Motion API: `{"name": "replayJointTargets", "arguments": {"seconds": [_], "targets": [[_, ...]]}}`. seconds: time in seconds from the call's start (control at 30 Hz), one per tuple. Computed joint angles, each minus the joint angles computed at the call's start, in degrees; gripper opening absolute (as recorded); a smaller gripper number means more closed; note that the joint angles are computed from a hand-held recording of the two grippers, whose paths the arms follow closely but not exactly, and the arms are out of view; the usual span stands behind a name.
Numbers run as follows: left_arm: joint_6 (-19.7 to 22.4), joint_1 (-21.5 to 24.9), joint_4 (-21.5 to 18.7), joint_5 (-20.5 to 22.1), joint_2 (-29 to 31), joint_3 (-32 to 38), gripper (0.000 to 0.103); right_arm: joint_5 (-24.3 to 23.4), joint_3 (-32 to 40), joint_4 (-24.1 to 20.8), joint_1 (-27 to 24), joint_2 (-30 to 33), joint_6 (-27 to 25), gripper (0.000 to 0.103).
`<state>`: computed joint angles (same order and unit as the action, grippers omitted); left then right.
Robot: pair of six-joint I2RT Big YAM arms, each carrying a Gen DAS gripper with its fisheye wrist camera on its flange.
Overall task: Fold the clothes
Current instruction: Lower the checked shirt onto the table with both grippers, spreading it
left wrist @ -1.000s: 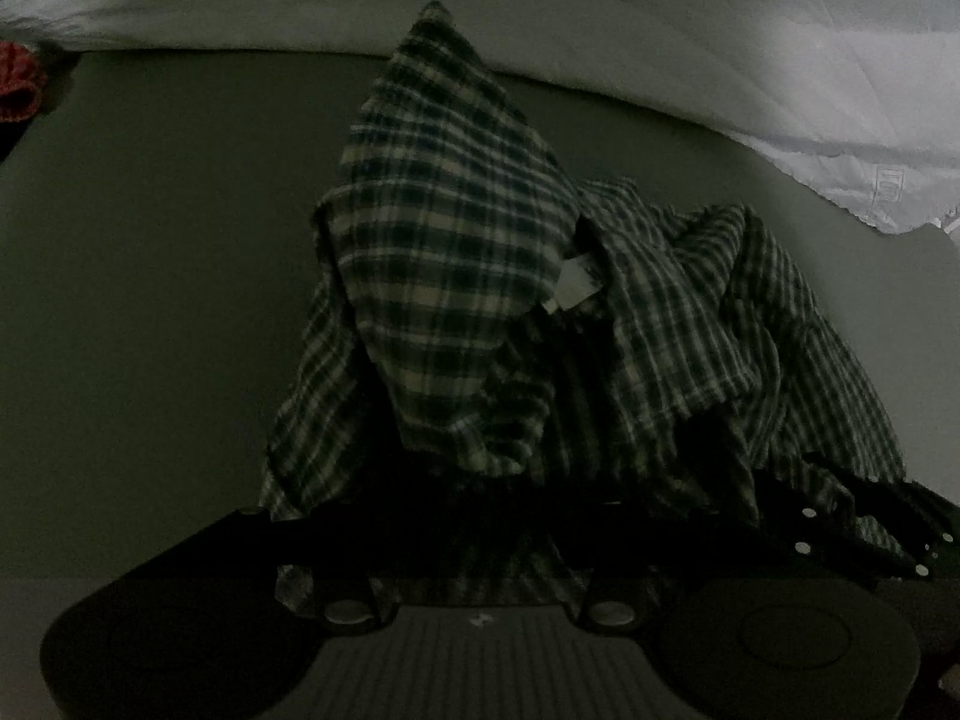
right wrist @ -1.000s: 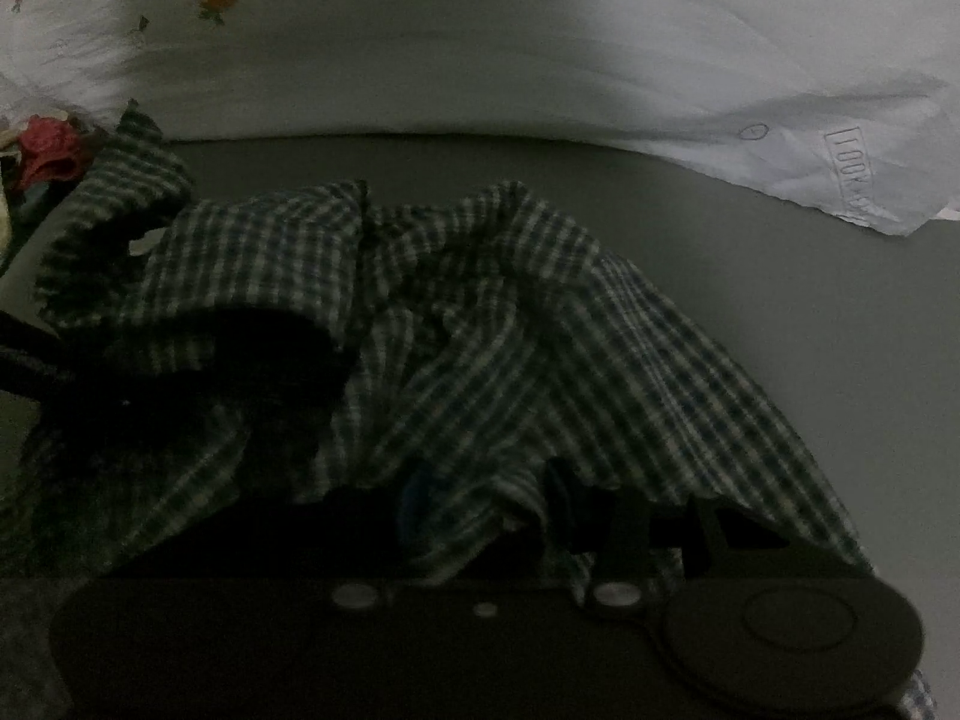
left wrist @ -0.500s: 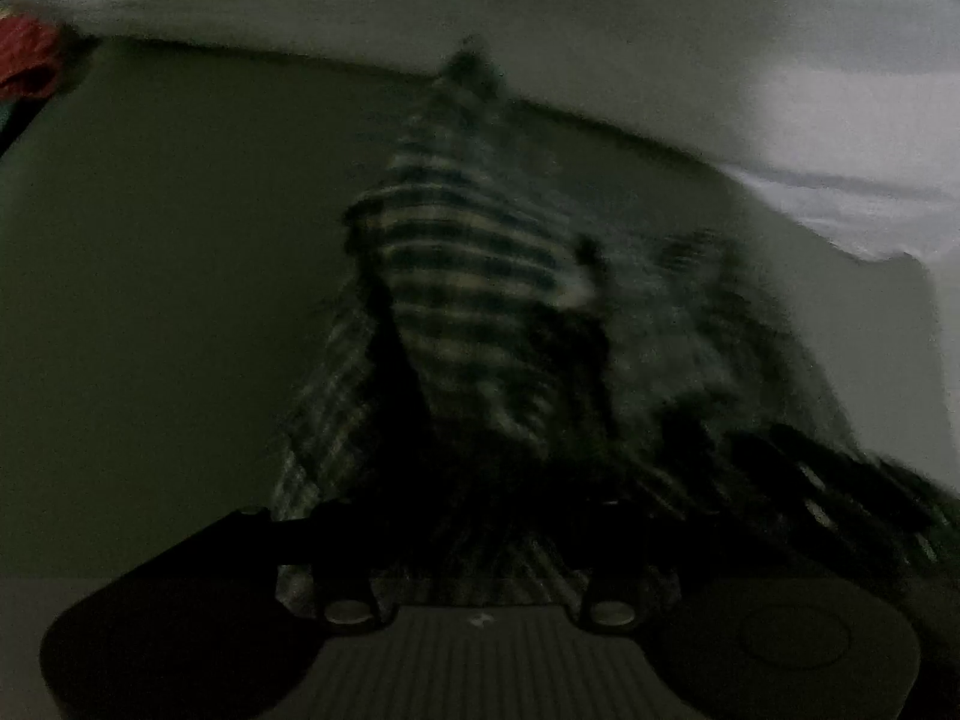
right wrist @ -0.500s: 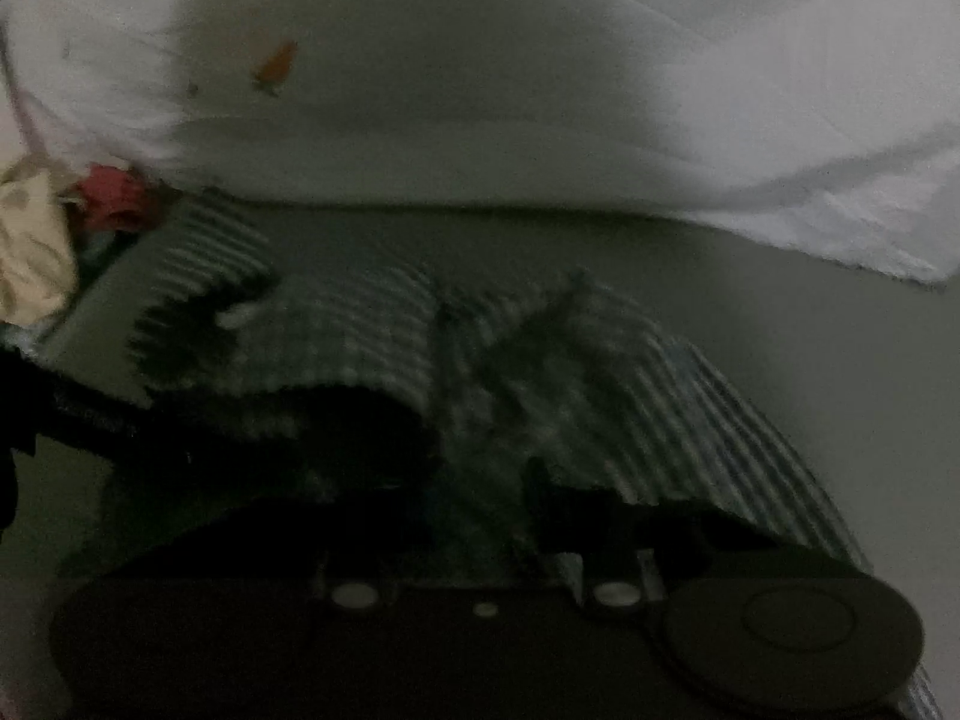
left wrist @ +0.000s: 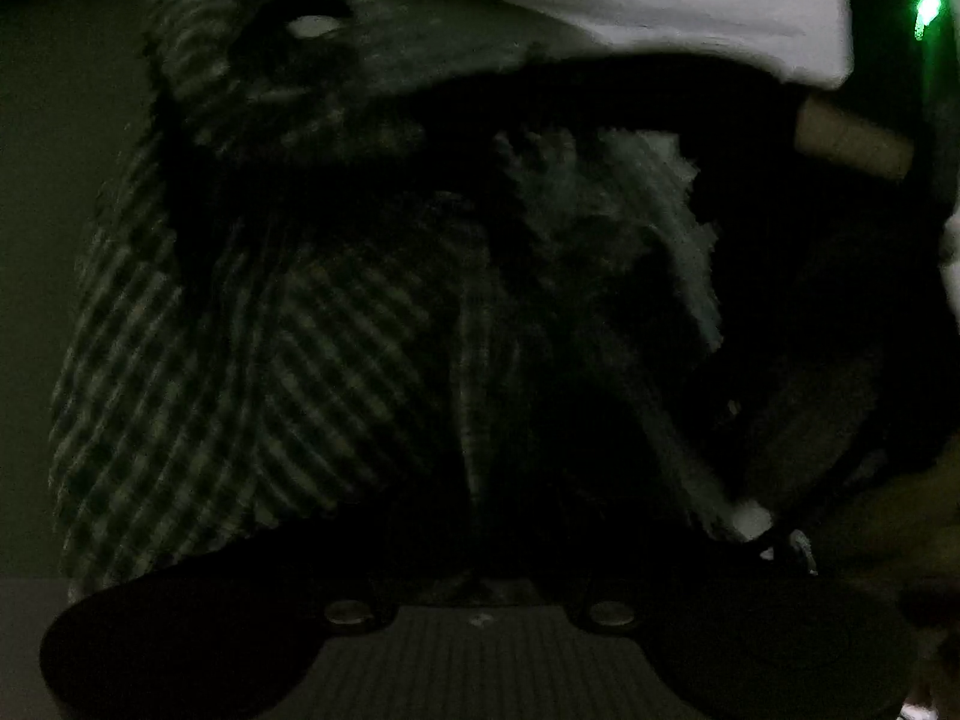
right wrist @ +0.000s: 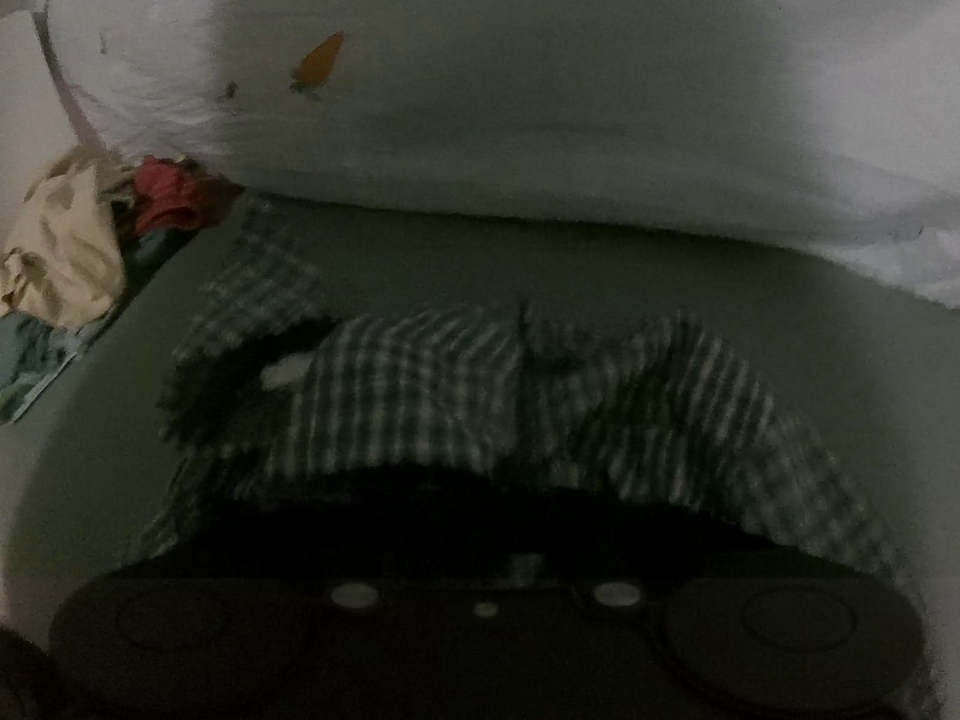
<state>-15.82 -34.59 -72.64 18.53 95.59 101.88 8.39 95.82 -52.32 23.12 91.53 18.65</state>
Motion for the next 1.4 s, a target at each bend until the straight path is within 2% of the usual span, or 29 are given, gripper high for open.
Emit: {"name": "replayJointTargets", "arguments": {"seconds": [0.07, 0.13, 0.27, 0.37, 0.4, 0.47, 0.5, 0.53, 0.57, 0.6, 0.63, 0.67, 0.73, 0.8, 0.87, 0.97, 1.1, 1.23, 1.3, 1.4], "targets": [[-1.4, 0.2, 0.9, -5.0, -1.6, -0.2, 0.002, 0.9, 1.7, 1.5, -0.5, 0.1, -0.8, 0.002], [-2.1, 1.4, 0.5, -13.0, -3.2, 0.9, 0.002, 2.4, 4.5, 2.8, -1.0, 0.5, -1.8, 0.002], [-2.5, 7.7, -2.5, -23.8, -3.9, 5.2, 0.002, 7.4, 11.6, 5.4, -1.8, 3.2, -5.8, 0.001], [1.6, 11.8, -1.5, -34.8, -2.9, 8.0, 0.002, 9.3, 17.7, 7.1, -2.2, 6.6, -8.0, 0.001], [2.0, 13.3, -1.1, -37.2, -2.3, 9.1, 0.002, 10.1, 19.7, 7.6, -2.2, 7.8, -8.6, 0.001], [1.2, 15.9, -0.8, -41.2, -0.2, 11.7, 0.003, 10.2, 24.6, 5.6, -2.4, 10.8, -7.1, 0.002], [0.0, 16.8, -1.2, -43.5, 1.4, 13.3, 0.004, 8.7, 27.8, 2.8, -2.6, 12.7, -5.8, 0.007], [-1.0, 17.3, -3.2, -44.2, 2.8, 15.0, 0.006, 5.7, 31.3, -1.2, -3.1, 14.7, -4.9, 0.021], [-1.8, 17.7, -5.9, -44.2, 4.2, 16.8, 0.010, 3.5, 33.9, -4.8, -3.3, 16.2, -4.0, 0.034], [-2.7, 18.1, -8.7, -44.2, 5.6, 18.6, 0.013, 0.9, 35.9, -8.0, -3.6, 17.2, -3.5, 0.057], [-3.5, 18.5, -11.3, -44.1, 7.0, 20.4, 0.017, -1.5, 35.0, -9.4, -3.7, 16.6, -3.1, 0.060], [-3.6, 18.1, -11.0, -42.6, 6.5, 19.5, 0.022, -2.8, 32.0, -8.9, -3.7, 14.8, -2.5, 0.060], [-3.0, 16.6, -7.0, -37.4, 2.7, 14.1, 0.048, -3.9, 24.2, -8.5, -3.7, 9.6, -0.4, 0.065], [-2.8, 14.2, -4.5, -33.9, -1.2, 9.1, 0.054, -1.8, 15.2, -8.5, -3.2, 3.3, 2.0, 0.065], [-2.7, 11.1, -3.2, -32.2, -4.9, 4.7, 0.055, 3.4, 5.8, -10.2, -2.3, -3.9, 4.4, 0.065], [-3.1, 6.6, -4.2, -29.3, -7.7, 0.7, 0.057, 12.5, -6.0, -16.5, -0.5, -13.8, 10.4, 0.065], [-5.6, -0.5, -6.2, -27.1, -10.1, -3.1, 0.057, 18.8, -19.3, -29.5, 1.0, -26.4, 26.1, 0.064], [-7.1, -6.0, -7.6, -27.4, -10.6, -4.3, 0.057, 18.1, -27.9, -34.5, 2.3, -37.0, 36.5, 0.066], [-8.3, -8.0, -7.9, -27.1, -10.9, -4.7, 0.057, 16.5, -31.1, -34.2, 3.4, -40.9, 37.9, 0.073], [-10.5, -10.9, -9.7, -27.4, -10.5, -3.4, 0.057, 11.4, -34.7, -30.9, 3.2, -45.4, 37.3, 0.074]]}}
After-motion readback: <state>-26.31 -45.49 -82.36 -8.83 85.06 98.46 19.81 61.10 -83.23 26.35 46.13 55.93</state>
